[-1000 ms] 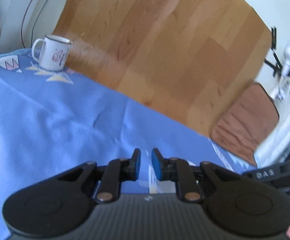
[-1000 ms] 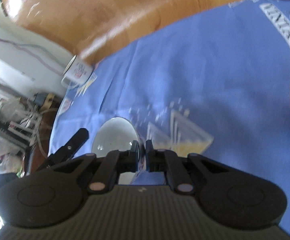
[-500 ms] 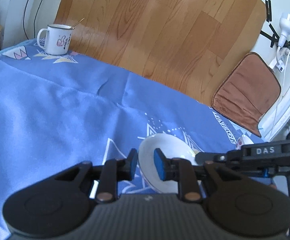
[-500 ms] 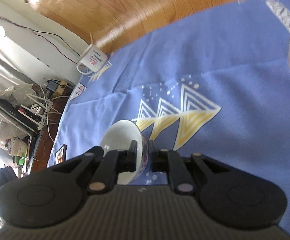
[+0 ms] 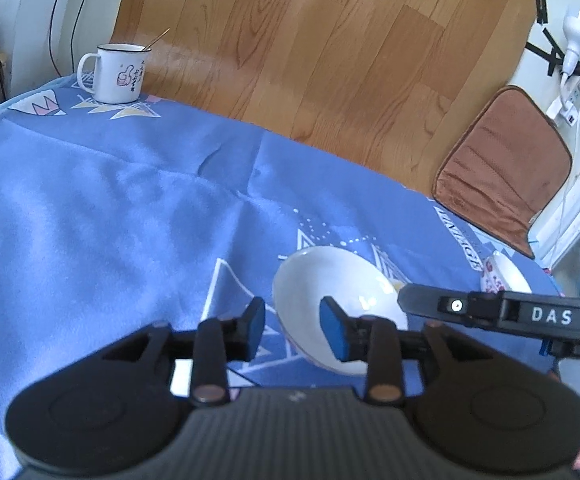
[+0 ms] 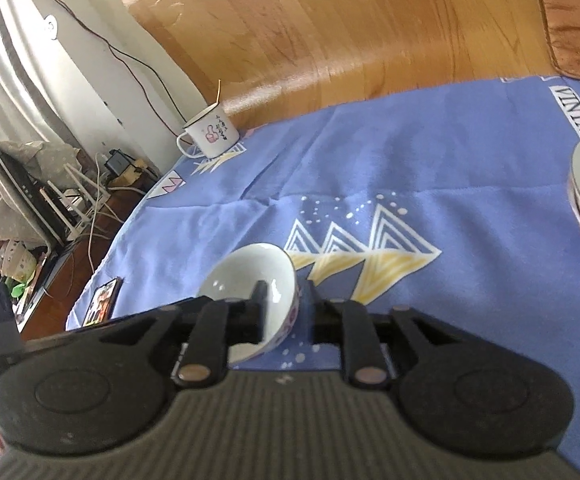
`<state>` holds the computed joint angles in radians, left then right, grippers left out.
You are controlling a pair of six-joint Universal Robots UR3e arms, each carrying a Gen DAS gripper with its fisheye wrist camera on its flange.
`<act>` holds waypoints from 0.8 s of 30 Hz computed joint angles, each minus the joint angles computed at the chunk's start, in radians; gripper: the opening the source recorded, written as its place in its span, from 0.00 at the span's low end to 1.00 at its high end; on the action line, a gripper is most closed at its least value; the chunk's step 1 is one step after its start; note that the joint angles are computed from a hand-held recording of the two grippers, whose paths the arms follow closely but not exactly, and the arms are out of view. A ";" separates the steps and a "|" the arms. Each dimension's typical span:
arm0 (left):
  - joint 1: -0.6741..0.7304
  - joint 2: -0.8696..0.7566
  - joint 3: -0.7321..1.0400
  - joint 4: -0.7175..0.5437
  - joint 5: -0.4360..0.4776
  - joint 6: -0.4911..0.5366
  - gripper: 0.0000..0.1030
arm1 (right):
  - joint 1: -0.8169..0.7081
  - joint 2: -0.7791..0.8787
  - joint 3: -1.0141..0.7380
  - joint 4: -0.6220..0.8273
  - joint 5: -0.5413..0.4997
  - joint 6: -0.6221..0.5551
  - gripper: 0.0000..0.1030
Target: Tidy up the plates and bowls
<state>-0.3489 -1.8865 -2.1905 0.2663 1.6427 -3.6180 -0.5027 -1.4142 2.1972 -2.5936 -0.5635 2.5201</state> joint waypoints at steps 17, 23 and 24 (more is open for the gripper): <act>-0.034 -0.043 0.111 -0.059 -0.005 -0.018 0.09 | -0.025 0.034 0.123 -0.311 0.012 0.044 0.08; -0.113 -0.136 0.358 -0.155 -0.006 0.031 0.09 | -0.193 -0.024 0.286 -0.562 0.096 0.061 0.08; -0.127 -0.161 0.414 -0.179 -0.008 0.040 0.09 | -0.224 -0.025 0.312 -0.613 0.104 0.065 0.08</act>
<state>-0.4763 -2.0473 -1.7769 0.0875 1.6343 -3.5778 -0.7265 -1.4393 2.5092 -3.2069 -0.4590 2.5847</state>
